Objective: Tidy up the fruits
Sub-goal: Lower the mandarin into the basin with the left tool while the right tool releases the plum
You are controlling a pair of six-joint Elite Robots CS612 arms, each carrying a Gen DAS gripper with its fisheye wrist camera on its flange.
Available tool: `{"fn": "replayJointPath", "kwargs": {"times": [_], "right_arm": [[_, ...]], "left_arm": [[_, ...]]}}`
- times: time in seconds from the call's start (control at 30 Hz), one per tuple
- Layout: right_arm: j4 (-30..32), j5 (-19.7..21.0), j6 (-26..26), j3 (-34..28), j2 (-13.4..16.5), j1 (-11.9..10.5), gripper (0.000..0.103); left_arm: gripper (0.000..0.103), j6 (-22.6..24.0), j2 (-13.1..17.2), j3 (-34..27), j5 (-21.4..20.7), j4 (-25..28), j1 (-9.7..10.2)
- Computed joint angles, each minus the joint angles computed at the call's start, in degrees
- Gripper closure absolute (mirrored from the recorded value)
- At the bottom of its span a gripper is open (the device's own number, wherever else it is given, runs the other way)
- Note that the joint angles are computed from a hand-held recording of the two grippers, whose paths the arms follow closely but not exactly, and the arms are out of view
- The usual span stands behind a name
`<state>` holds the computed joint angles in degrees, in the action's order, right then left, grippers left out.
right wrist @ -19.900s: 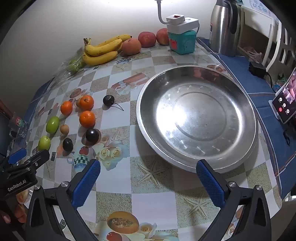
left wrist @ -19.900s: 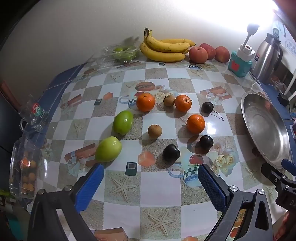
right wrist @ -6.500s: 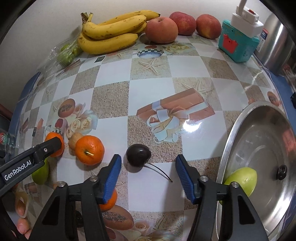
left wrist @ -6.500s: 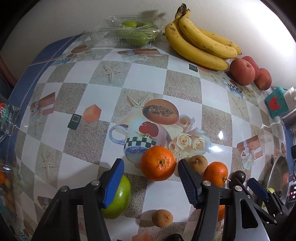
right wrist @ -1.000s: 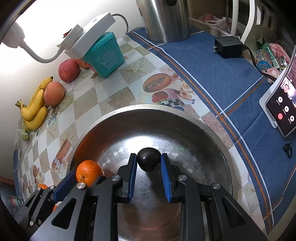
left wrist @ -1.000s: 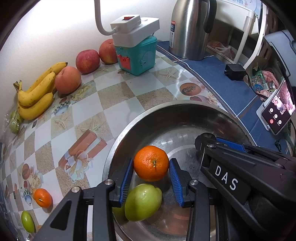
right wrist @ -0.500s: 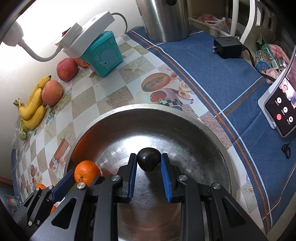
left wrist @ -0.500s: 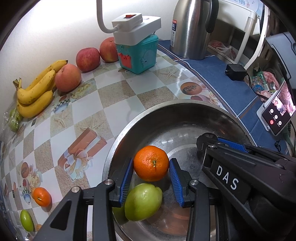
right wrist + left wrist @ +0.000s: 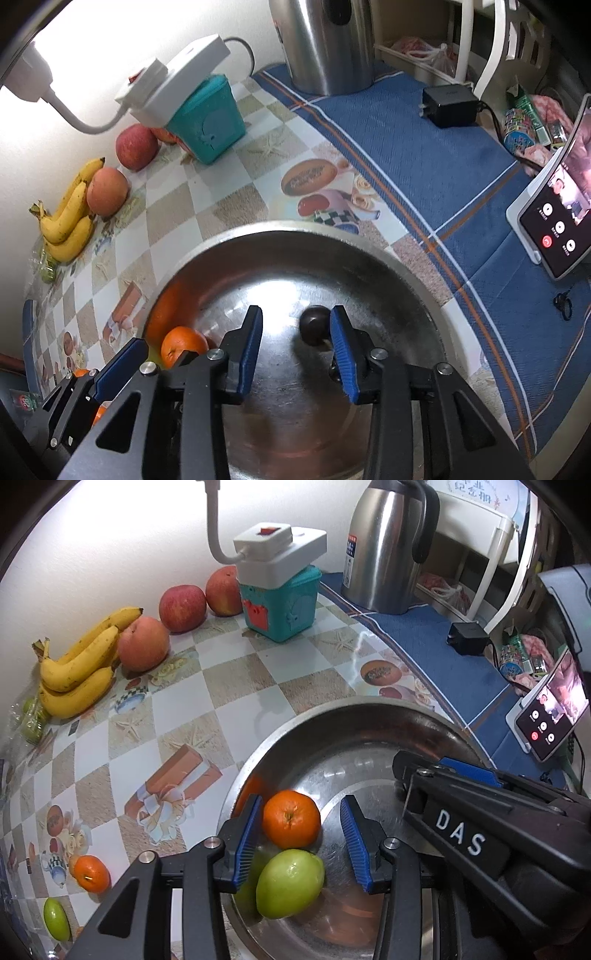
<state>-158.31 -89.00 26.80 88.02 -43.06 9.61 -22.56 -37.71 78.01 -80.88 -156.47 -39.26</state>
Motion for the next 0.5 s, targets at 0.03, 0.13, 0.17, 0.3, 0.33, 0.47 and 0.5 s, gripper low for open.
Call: {"fn": "replayJointPath", "kwargs": {"times": [0.03, 0.13, 0.17, 0.3, 0.33, 0.47, 0.5], "right_arm": [[-0.32, -0.17, -0.06, 0.17, -0.16, 0.02, 0.064], [-1.19, -0.75, -0.21, 0.58, -0.54, 0.10, 0.063], [-1.56, -0.80, -0.16, 0.78, -0.69, 0.09, 0.063], [-2.01, -1.01, -0.07, 0.96, -0.83, 0.10, 0.063], [-1.96, -0.98, -0.06, 0.98, -0.85, 0.06, 0.063], [-1.64, -0.99, -0.20, 0.84, -0.79, 0.09, 0.064], [-1.60, -0.93, -0.30, 0.77, -0.75, 0.09, 0.064]], "left_arm": [[0.056, -0.15, -0.10, 0.03, 0.04, 0.08, 0.05], [0.056, -1.08, -0.55, 0.40, 0.07, -0.16, 0.28], [0.056, -1.50, -0.72, 0.57, 0.15, -0.29, 0.40], [0.056, -3.28, -1.26, 1.21, 0.58, -0.67, 0.83], [0.056, -4.10, -1.42, 1.40, 0.69, -0.64, 1.02], [0.056, -7.03, -1.65, 1.74, 0.93, -0.05, 1.70], [0.056, -7.92, -1.71, 1.81, 0.99, 0.25, 1.87]]}}
